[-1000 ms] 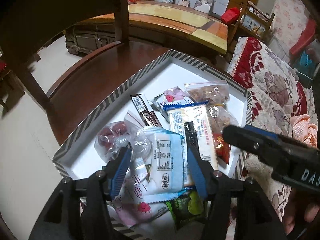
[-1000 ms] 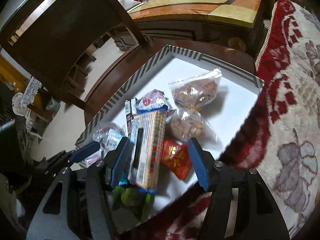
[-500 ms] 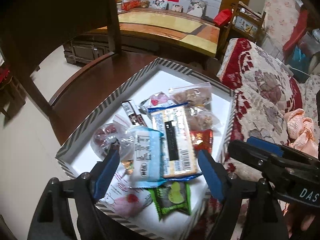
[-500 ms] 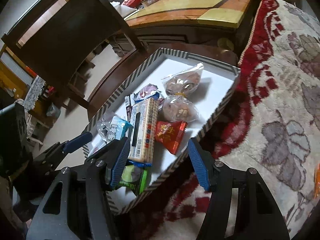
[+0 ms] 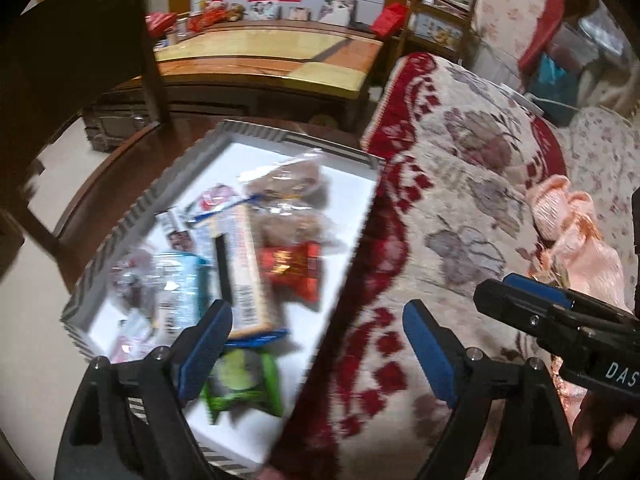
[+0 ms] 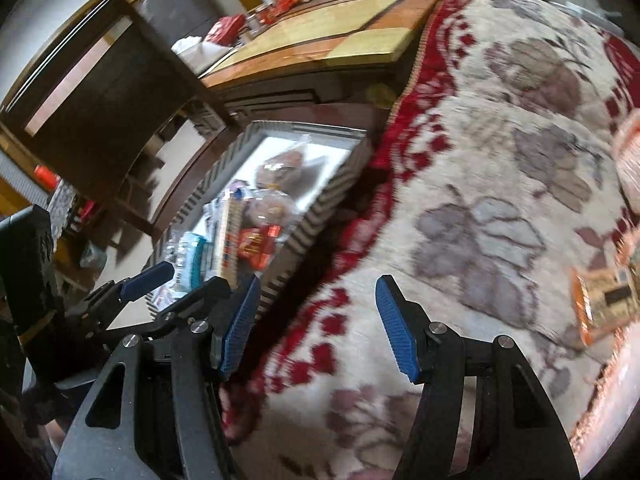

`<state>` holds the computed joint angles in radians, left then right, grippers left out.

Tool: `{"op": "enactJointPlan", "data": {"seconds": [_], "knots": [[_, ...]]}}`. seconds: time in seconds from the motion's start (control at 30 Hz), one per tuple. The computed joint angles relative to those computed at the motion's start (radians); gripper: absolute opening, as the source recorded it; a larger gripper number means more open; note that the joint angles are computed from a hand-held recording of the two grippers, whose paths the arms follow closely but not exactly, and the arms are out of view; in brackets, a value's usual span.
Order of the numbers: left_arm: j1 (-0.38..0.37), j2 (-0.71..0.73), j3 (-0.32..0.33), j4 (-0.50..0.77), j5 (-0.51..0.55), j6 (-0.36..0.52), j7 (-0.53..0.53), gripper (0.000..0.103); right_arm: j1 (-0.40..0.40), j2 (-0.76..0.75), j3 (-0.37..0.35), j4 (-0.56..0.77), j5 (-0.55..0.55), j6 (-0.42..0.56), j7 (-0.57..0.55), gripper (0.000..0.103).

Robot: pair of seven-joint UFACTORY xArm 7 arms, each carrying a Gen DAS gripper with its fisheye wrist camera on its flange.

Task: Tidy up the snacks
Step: 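Move both grippers back toward the cracker pack and green-labelled bun, then grasp the green-labelled bun with right gripper while left grasps the cracker pack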

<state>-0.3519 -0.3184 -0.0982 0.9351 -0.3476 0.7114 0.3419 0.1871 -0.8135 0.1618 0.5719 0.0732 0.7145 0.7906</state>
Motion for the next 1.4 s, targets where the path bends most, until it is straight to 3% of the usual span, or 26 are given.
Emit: {"op": "enactJointPlan", "data": {"seconds": [0.6, 1.13, 1.4], "knots": [[-0.111, 0.016, -0.072, 0.024, -0.028, 0.028, 0.003, 0.089, -0.116, -0.475, -0.064, -0.194, -0.019, 0.323, 0.047, 0.06], [-0.167, 0.065, -0.115, 0.052, -0.01, 0.038, -0.019, 0.089, -0.25, -0.73, -0.131, -0.247, -0.048, 0.571, 0.015, 0.06], [-0.185, 0.094, -0.133, 0.071, 0.006, 0.043, -0.029, 0.089, -0.316, -0.795, -0.174, -0.266, -0.058, 0.633, 0.001, 0.063]]}}
